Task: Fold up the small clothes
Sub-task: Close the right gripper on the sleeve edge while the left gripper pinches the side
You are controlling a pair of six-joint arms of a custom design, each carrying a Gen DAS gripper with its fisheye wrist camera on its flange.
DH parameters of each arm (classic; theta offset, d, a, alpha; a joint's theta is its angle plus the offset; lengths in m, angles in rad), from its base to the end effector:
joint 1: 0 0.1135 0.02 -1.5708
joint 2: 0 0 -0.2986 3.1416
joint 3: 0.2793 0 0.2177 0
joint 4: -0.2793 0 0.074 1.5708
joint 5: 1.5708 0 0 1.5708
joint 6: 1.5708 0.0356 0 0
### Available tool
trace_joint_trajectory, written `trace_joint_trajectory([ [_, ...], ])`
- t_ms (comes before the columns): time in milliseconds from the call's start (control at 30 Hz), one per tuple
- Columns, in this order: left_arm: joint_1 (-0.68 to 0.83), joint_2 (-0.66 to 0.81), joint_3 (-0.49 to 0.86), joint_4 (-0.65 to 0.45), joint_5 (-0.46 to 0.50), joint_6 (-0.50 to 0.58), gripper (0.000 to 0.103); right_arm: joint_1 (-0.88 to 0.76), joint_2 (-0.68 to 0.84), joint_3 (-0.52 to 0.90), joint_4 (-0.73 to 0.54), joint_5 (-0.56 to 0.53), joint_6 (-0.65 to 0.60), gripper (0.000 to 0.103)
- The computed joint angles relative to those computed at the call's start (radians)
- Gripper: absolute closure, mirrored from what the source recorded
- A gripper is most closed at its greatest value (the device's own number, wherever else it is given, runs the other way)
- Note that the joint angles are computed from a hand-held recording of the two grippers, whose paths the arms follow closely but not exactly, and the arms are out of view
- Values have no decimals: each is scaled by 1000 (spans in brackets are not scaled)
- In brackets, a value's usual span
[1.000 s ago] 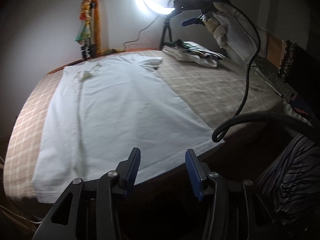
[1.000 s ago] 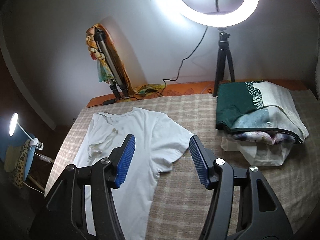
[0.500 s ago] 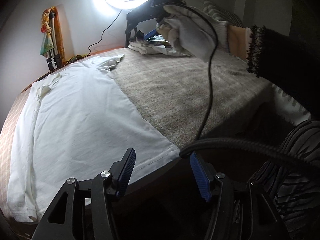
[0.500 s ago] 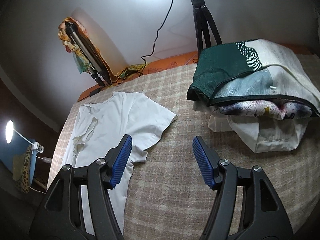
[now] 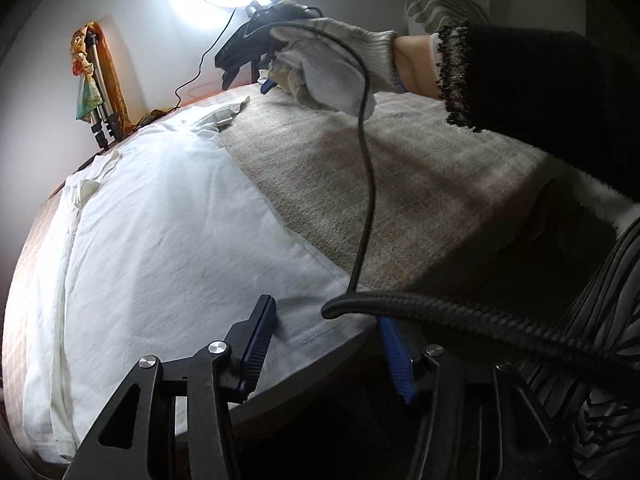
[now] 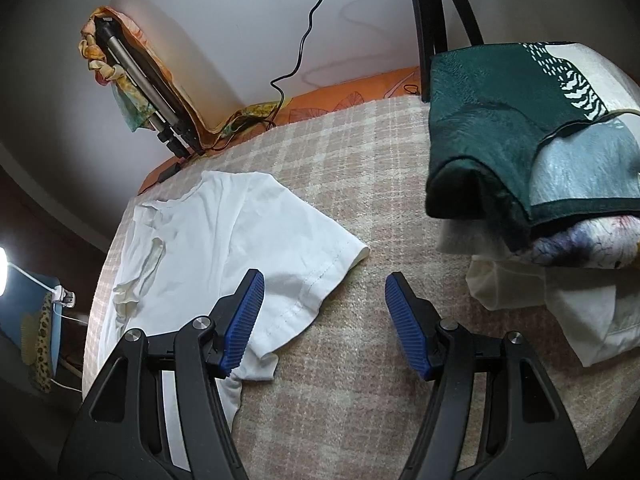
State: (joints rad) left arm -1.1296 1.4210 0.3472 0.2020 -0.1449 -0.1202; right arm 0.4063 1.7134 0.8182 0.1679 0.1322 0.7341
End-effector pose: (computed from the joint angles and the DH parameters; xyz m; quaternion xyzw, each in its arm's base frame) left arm 0.0893 -0.1771 0.1698 0.4314 0.8322 -0.1446 0.3168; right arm 0.2974 0.1229 0.2106 0.1752 0.8938 0.1698 0.3764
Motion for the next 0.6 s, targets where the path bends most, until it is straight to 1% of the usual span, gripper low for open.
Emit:
trace_joint_trajectory([
  [33, 8, 3, 2, 4, 8, 9, 50, -3, 19, 16, -2, -2, -4, 37],
  [67, 11, 1, 0, 7, 17, 16, 57, -6, 33, 29, -4, -2, -8, 37],
  [100, 18, -5, -5, 15, 40, 28, 64, -10, 44, 40, -8, -3, -13, 37],
  [133, 25, -9, -6, 19, 64, 35, 76, -12, 59, 56, -12, -2, -16, 37],
  [167, 30, -12, -1, 11, 76, 33, 81, -15, 71, 68, -16, -5, -17, 37],
  [200, 37, -13, 5, 6, 82, 30, 84, -17, 82, 79, -17, -9, -17, 37],
  [267, 59, -8, 12, 8, 102, 20, 94, -15, 105, 108, -31, -6, -20, 37],
  [400, 127, -20, 17, 1, 158, -8, 98, 2, 143, 177, -97, 44, -36, 37],
  [433, 126, -31, 16, -5, 156, -22, 99, 10, 153, 200, -120, 56, -45, 39],
  [467, 133, -42, 14, -6, 160, -29, 99, 16, 159, 217, -137, 67, -53, 51],
  [500, 134, -50, 15, -11, 158, -36, 99, 17, 166, 231, -151, 62, -60, 66],
  [533, 147, -52, 17, -10, 168, -34, 99, 20, 175, 251, -169, 56, -63, 73],
  [567, 152, -60, 14, -9, 172, -39, 99, 25, 181, 270, -196, 62, -61, 83],
  [600, 154, -68, 11, -8, 174, -46, 99, 29, 186, 284, -214, 68, -60, 90],
])
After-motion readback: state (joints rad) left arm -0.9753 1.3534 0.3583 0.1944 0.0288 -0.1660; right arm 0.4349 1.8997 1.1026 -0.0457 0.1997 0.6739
